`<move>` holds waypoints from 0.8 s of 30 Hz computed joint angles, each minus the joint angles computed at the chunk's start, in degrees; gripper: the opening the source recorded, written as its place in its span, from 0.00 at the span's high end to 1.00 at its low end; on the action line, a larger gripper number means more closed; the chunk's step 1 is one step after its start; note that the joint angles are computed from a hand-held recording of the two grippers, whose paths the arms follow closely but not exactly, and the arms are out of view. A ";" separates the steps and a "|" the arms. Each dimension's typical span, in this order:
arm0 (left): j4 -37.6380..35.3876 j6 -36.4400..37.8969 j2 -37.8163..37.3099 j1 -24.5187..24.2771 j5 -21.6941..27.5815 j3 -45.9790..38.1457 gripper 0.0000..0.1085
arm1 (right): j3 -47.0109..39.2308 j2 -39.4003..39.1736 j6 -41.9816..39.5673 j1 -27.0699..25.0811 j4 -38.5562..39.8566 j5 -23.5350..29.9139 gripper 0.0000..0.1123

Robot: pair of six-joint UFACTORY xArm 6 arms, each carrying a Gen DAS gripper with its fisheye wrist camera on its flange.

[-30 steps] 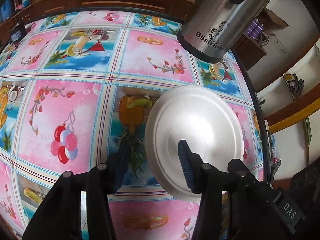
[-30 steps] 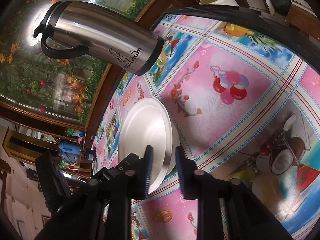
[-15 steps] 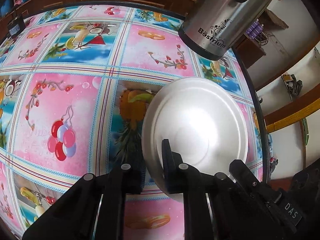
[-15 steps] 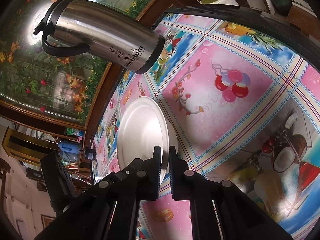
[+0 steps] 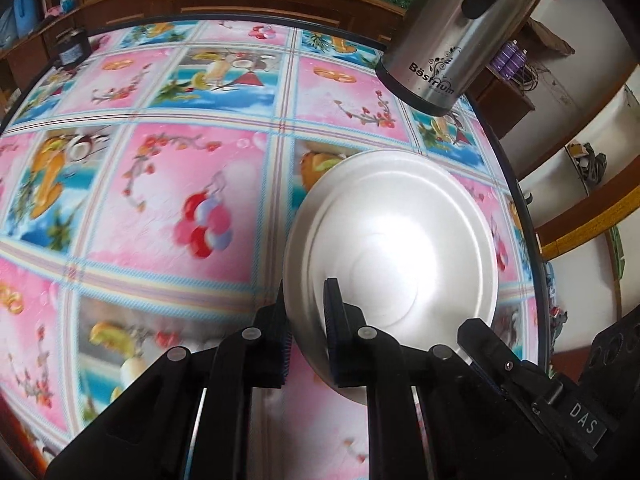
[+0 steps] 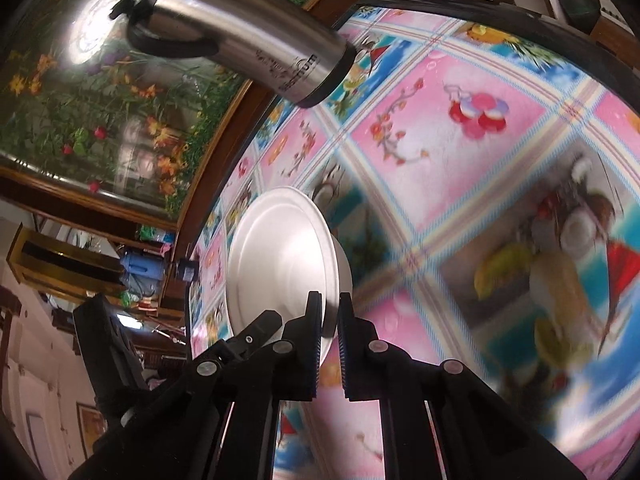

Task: Organize plates and bowls
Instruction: 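Lift the small white plate and carry it over the stack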

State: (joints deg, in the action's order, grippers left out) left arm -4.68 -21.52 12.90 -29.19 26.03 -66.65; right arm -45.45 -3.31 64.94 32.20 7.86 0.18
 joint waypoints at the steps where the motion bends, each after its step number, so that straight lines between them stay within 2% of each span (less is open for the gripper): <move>1: 1.00 -0.56 -1.24 -0.13 -0.63 1.47 0.89 | 0.74 -0.62 3.19 0.07 -3.37 -0.25 0.93; 6: 5.53 -3.12 -9.23 -1.00 -4.74 10.53 0.89 | 4.62 -5.46 25.10 -0.50 -27.05 -0.85 0.93; 8: 7.75 -4.71 -12.41 -1.35 -6.01 13.88 0.89 | 5.63 -7.51 31.73 -0.39 -34.32 -0.12 0.93; 12: 12.10 -8.17 -19.11 -2.16 -8.58 20.69 0.89 | 7.57 -12.43 41.06 1.60 -43.96 2.85 0.93; 15: 14.07 -9.96 -24.09 -2.59 -10.25 25.45 0.89 | 8.66 -15.84 44.89 3.81 -47.71 5.60 0.93; 19: 20.29 -14.96 -31.16 -2.68 -11.08 31.21 0.88 | 9.00 -19.82 48.60 8.02 -51.38 10.63 0.93; 24: 20.92 -15.22 -39.93 -2.24 -10.57 37.47 0.88 | 7.26 -21.36 51.23 13.50 -54.10 16.06 0.93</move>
State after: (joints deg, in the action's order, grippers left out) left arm 16.24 -36.74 -27.03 -31.42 15.46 -29.18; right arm -38.19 -24.67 116.18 45.70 -46.24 16.24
